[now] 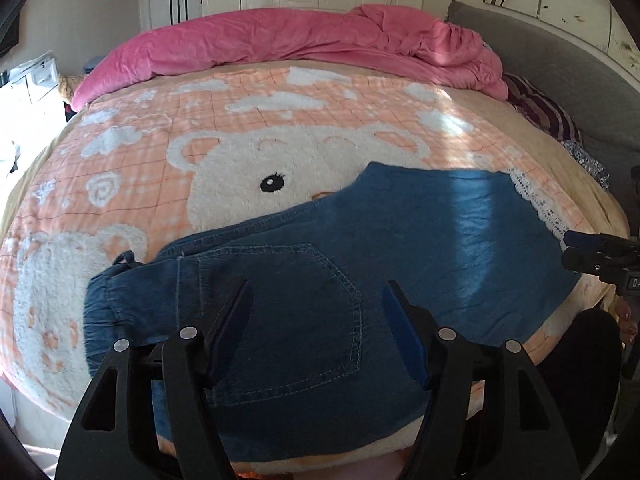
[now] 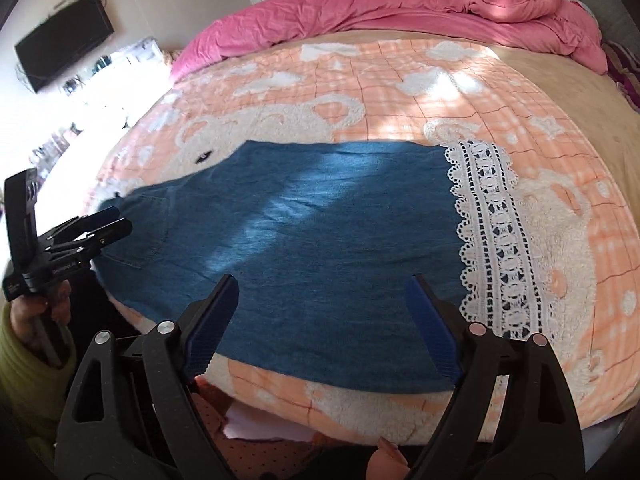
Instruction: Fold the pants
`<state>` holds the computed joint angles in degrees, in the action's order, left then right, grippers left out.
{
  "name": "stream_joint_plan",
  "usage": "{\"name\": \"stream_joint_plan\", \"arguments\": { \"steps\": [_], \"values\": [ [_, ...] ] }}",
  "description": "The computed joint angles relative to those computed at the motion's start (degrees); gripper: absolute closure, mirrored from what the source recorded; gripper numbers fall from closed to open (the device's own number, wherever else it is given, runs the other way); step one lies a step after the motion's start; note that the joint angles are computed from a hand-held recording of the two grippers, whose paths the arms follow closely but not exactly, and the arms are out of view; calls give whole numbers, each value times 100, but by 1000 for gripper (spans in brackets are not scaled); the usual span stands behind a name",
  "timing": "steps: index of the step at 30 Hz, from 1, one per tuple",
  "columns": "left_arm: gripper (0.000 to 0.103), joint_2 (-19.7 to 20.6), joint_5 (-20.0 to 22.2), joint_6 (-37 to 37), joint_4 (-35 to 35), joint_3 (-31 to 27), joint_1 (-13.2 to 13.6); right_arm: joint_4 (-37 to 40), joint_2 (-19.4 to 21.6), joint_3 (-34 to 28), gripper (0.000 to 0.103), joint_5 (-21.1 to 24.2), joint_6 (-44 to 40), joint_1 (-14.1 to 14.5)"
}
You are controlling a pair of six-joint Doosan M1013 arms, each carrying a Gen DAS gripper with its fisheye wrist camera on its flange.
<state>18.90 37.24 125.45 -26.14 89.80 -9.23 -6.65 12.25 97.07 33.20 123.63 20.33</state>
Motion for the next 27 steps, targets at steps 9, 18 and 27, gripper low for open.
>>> {"name": "stream_joint_plan", "arguments": {
  "steps": [9, 18, 27],
  "values": [
    [37, 217, 79, 12, 86, 14, 234, -516, 349, -163, 15, 631, 1171, -155],
    [37, 144, -131, 298, -210, 131, 225, -1565, 242, 103, 11, 154, 2054, 63],
    [37, -177, 74, 808, -903, 279, 226, -2724, -234, 457, 10, -43, 3413, 331]
  ]
}}
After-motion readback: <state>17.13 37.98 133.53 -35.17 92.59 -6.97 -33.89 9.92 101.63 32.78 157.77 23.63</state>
